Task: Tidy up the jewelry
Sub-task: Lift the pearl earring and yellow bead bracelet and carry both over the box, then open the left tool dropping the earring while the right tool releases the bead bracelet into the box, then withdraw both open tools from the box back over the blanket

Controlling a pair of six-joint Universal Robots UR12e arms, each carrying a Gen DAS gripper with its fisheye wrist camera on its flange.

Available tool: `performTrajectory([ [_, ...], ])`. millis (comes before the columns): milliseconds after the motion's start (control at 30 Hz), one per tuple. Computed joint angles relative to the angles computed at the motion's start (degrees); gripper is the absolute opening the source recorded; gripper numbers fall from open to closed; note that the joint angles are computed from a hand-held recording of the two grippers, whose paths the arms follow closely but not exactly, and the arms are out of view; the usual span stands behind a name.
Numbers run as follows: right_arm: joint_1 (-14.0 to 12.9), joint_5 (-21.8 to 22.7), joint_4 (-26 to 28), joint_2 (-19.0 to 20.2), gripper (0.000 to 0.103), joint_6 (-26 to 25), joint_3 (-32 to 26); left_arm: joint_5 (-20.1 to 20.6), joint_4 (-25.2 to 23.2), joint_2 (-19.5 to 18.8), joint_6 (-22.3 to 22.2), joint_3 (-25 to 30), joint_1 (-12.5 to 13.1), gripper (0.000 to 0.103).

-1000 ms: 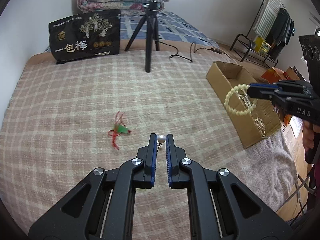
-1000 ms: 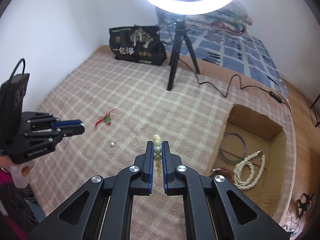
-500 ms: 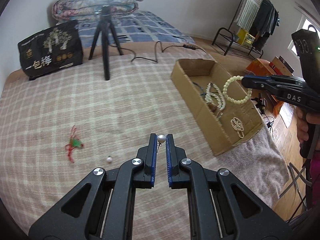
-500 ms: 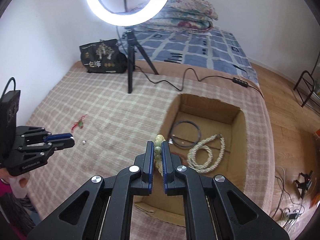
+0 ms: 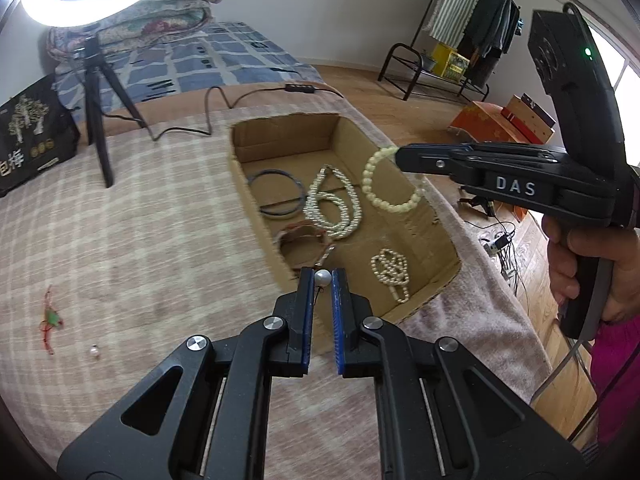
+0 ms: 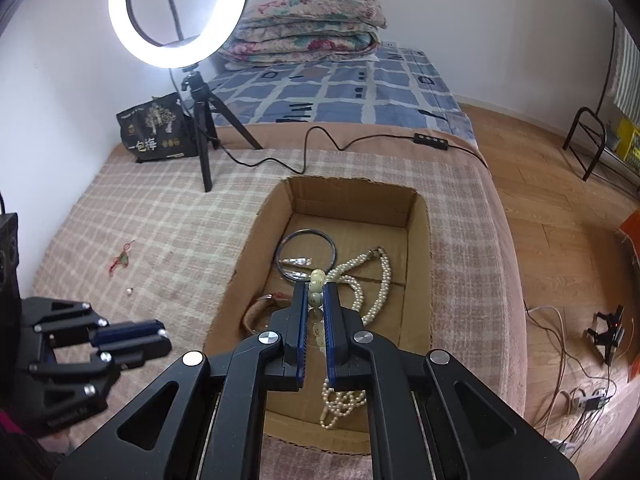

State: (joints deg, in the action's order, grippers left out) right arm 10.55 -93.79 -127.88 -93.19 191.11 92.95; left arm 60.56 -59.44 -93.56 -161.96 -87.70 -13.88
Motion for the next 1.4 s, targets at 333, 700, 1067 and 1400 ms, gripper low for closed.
performTrajectory([
  [333, -1.97, 1.40, 0.20, -0.89, 0.006, 1.79, 1.98, 2.60, 0.03, -1.74, -0.83, 0.64, -3.68, 0.007],
  [700, -2.73, 2.74, 0.35, -0.88, 0.006, 2.36, 2.43, 3.81, 0.72, -2.31, -0.77, 0.57, -4.55, 0.007],
  [1067, -1.36, -0.04, -0.67, -0.16, 0.018, 2.14, 1.48, 5.76, 1.78, -1.82, -0.83, 0.62, -4.65, 0.008],
  [1400, -0.05, -4.91, -3.41, 0.00, 0.073, 3.53, 1.13, 7.68, 4.57, -0.99, -1.23, -0.19, -4.92, 0.065],
])
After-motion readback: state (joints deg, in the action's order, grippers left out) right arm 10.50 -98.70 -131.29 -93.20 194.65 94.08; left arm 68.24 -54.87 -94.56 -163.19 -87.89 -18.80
